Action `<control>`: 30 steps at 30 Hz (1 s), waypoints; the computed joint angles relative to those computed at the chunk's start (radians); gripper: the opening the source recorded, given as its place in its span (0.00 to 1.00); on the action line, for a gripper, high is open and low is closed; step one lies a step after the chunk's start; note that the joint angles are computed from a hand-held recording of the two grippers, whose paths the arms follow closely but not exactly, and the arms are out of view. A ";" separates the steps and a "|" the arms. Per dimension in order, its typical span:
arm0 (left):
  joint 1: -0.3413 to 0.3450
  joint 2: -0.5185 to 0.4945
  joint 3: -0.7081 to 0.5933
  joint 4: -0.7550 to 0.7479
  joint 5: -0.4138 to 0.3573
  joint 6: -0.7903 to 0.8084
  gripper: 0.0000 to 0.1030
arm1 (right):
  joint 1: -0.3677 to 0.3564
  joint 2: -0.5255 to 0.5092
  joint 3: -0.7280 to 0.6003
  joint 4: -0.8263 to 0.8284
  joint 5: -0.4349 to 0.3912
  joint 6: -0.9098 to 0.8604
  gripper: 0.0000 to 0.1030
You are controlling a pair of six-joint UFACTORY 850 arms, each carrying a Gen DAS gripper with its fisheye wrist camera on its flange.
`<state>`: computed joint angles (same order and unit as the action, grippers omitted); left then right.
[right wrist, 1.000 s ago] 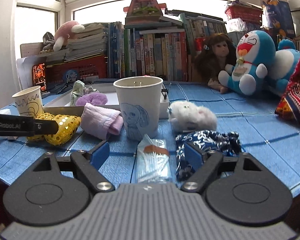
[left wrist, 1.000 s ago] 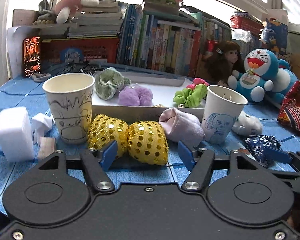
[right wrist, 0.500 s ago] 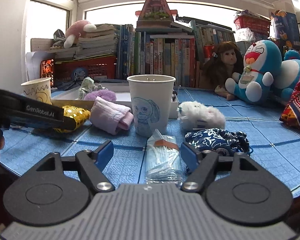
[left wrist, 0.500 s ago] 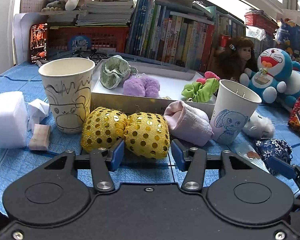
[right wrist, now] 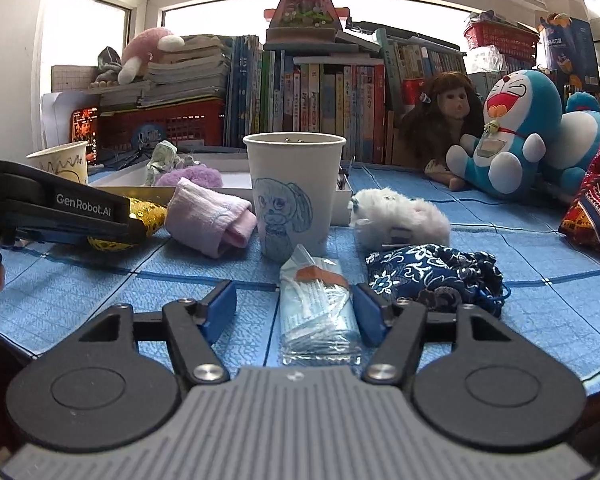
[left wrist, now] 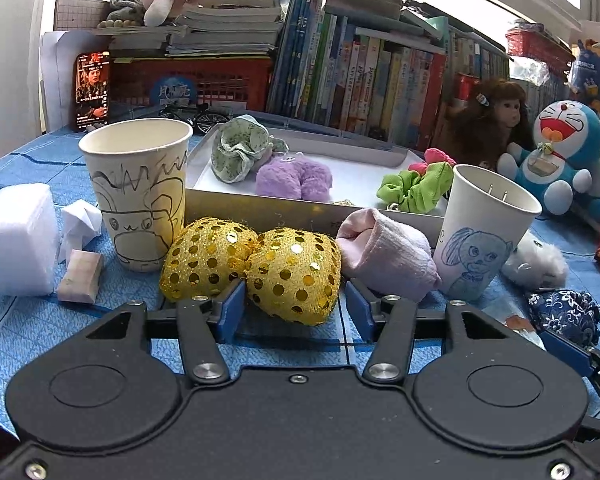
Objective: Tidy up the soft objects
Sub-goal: 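Close the left gripper on the gold sequined balls while the right gripper grasps the clear plastic packet, then lift the gold balls with the left gripper while the right gripper carries the packet over the tray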
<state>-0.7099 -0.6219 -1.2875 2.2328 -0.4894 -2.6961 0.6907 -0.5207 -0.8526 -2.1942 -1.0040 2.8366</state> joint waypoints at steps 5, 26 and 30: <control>0.004 0.002 0.009 0.034 -0.011 -0.058 0.52 | -0.003 -0.002 -0.001 -0.005 0.003 0.010 0.73; -0.033 0.049 0.104 0.099 -0.156 -0.039 0.30 | -0.002 -0.003 -0.014 -0.033 0.032 0.028 0.42; -0.044 0.078 0.143 0.142 -0.206 -0.037 0.30 | 0.001 0.005 -0.007 -0.034 0.026 0.035 0.41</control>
